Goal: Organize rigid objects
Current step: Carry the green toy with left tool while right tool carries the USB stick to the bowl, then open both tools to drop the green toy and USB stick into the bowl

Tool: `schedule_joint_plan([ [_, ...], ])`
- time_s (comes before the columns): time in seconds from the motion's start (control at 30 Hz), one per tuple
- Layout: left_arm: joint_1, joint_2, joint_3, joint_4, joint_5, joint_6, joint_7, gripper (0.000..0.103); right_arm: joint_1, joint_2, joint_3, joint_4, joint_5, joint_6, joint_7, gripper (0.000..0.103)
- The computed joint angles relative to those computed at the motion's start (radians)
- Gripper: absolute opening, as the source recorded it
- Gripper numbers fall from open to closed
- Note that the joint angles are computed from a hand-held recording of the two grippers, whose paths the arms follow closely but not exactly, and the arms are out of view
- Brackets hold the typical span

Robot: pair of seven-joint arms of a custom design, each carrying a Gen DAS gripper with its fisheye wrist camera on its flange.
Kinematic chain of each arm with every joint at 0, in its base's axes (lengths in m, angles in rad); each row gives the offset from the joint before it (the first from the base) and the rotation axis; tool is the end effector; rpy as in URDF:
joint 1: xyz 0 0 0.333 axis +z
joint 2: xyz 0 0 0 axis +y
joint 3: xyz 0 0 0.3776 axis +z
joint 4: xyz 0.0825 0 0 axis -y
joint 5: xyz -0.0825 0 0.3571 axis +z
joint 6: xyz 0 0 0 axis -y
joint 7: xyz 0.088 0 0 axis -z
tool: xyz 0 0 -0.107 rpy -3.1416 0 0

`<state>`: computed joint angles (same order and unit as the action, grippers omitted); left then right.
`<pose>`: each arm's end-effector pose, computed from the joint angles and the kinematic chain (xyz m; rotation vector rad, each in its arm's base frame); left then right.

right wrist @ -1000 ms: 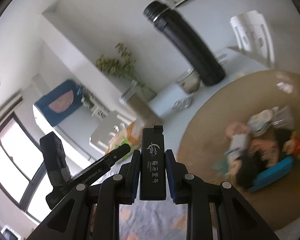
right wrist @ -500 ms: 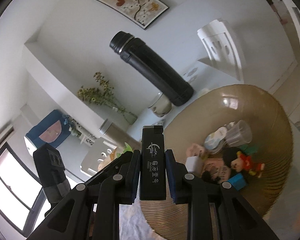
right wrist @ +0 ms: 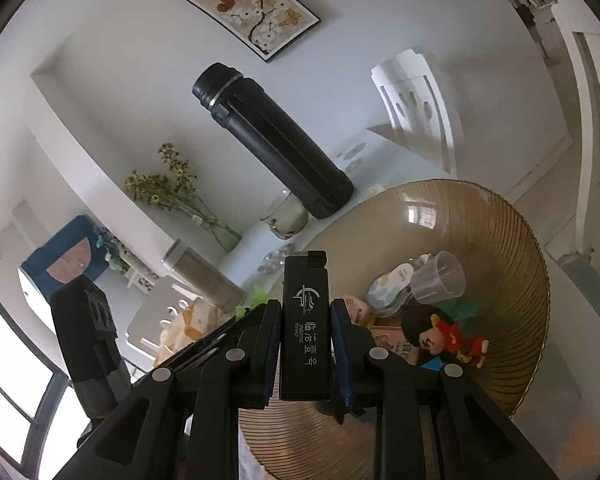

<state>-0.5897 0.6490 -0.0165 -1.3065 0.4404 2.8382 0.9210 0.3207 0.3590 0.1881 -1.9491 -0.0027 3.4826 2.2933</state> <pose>0.6414 -0.4661 0.5221 -1.4738 2.0160 -1.0845 0.5871 0.3047 0.5219 -1.1921 1.5609 -0.1670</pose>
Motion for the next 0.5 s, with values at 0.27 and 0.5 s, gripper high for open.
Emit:
schedule_joint_plan([
  [0.27, 0.015, 0.002, -0.023, 0.002, -0.031, 0.007, 0.039, 0.021, 0.025, -0.002, -0.030, -0.004, 0.031, 0.001, -0.013, 0.024],
  [0.5, 0.028, 0.014, -0.050, 0.030, -0.075, -0.052, 0.076, 0.103, -0.046, 0.014, 0.042, -0.020, -0.032, 0.121, 0.045, 0.097],
])
